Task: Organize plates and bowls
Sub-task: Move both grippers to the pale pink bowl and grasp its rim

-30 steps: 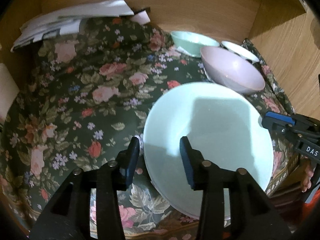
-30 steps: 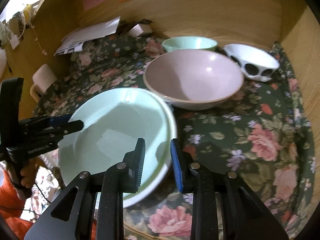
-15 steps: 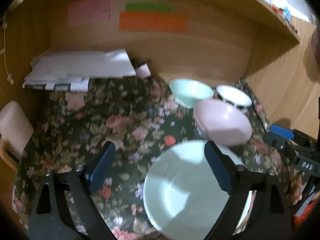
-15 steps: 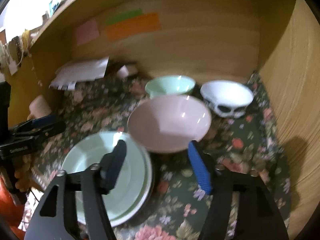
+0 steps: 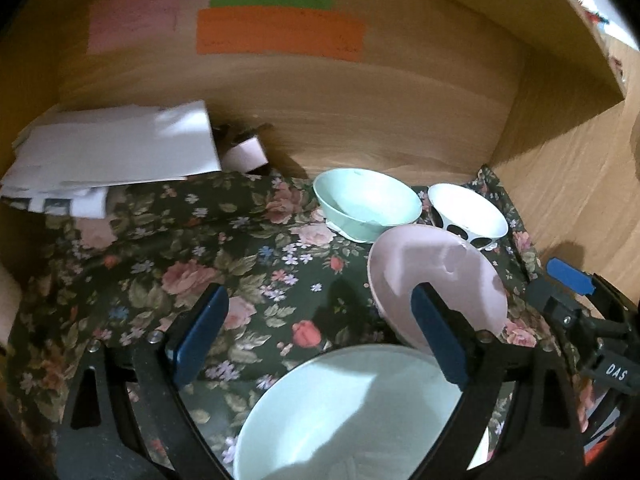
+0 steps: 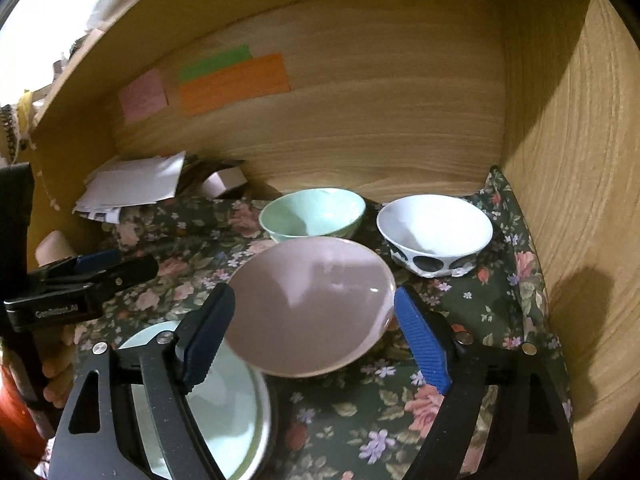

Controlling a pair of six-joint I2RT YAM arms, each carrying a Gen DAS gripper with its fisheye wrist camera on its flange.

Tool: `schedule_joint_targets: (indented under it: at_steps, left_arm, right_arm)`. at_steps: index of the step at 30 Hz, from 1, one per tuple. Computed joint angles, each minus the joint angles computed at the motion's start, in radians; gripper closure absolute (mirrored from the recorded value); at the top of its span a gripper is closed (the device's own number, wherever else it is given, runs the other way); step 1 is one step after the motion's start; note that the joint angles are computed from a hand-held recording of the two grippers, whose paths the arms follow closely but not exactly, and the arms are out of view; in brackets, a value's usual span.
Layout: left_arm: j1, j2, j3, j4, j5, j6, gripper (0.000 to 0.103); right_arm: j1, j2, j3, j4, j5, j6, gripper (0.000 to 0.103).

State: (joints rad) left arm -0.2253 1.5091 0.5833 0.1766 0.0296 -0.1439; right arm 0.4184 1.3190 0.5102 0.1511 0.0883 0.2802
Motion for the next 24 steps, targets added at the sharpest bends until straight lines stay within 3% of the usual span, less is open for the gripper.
schedule_joint_targets:
  at_steps: [9,17,24]
  left_arm:
    - [-0.045,0.227,0.162,-0.028,-0.020,0.013,0.011]
    - [-0.062,0.369,0.293,-0.124,0.012,0.024,0.038]
    - [-0.068,0.440,0.370,-0.193,0.043,0.043,0.058]
  right_arm:
    - [-0.082,0.138,0.032,0.060,-0.027,-0.032,0.023]
    - [-0.143,0.269,0.066,0.109,-0.115,-0.030,0.024]
    - [-0.153,0.324,0.090,0.105,-0.174,-0.032,0.051]
